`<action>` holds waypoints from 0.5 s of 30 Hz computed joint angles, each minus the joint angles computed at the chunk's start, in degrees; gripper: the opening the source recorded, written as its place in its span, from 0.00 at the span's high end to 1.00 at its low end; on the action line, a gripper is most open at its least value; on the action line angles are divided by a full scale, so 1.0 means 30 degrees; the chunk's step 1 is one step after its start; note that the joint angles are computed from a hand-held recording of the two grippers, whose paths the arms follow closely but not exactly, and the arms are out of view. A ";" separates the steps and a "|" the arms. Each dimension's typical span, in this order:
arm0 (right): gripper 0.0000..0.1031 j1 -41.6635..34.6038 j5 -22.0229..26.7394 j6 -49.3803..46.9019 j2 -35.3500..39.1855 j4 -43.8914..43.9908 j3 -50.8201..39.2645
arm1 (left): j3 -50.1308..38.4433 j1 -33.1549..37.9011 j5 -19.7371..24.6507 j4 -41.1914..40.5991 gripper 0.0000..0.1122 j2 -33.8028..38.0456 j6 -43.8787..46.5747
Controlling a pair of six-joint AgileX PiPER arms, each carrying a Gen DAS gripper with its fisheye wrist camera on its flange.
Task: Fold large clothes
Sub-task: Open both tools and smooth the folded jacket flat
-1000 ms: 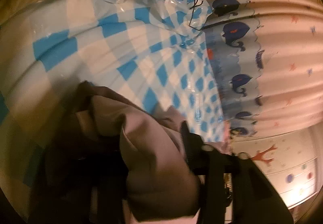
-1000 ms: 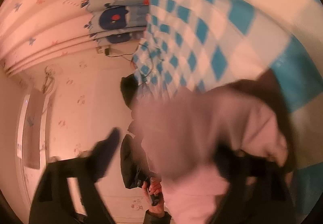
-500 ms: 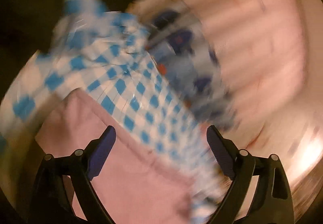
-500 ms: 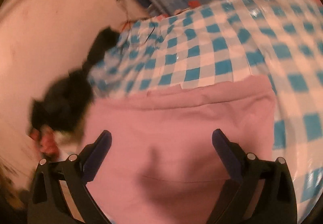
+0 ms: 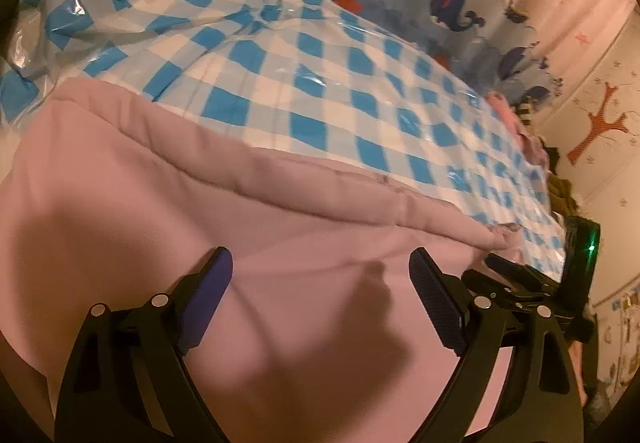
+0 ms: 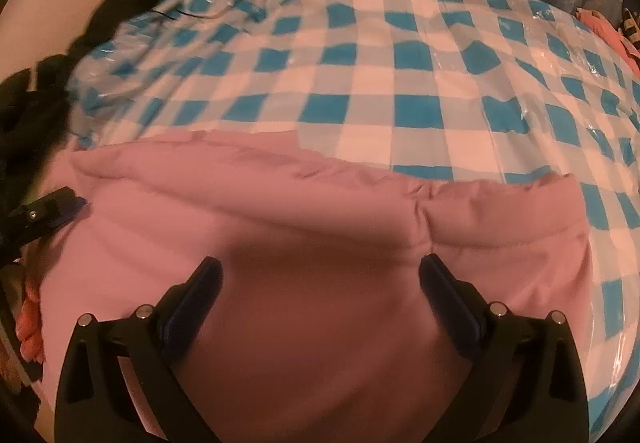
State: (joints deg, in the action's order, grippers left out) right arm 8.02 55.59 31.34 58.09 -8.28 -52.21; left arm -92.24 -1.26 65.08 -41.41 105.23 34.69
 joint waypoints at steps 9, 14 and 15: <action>0.07 -0.0257 0.0626 -0.0517 0.2386 -0.0427 -0.1446 | -0.1715 -0.1480 -0.0273 0.3106 0.23 0.1127 -0.2662; 0.07 0.1958 0.0569 0.0800 0.0605 -0.2359 -0.2355 | -0.2115 -0.0257 -0.0546 0.1609 0.23 -0.0321 -0.1331; 0.07 0.1744 0.0592 0.0518 0.1062 -0.2138 -0.2726 | -0.2604 -0.0231 -0.0480 0.1862 0.23 -0.0070 -0.1677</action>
State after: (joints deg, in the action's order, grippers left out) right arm 13.25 57.36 32.89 61.28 -14.69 -60.39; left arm -100.05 -1.96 63.64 -35.82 105.02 29.66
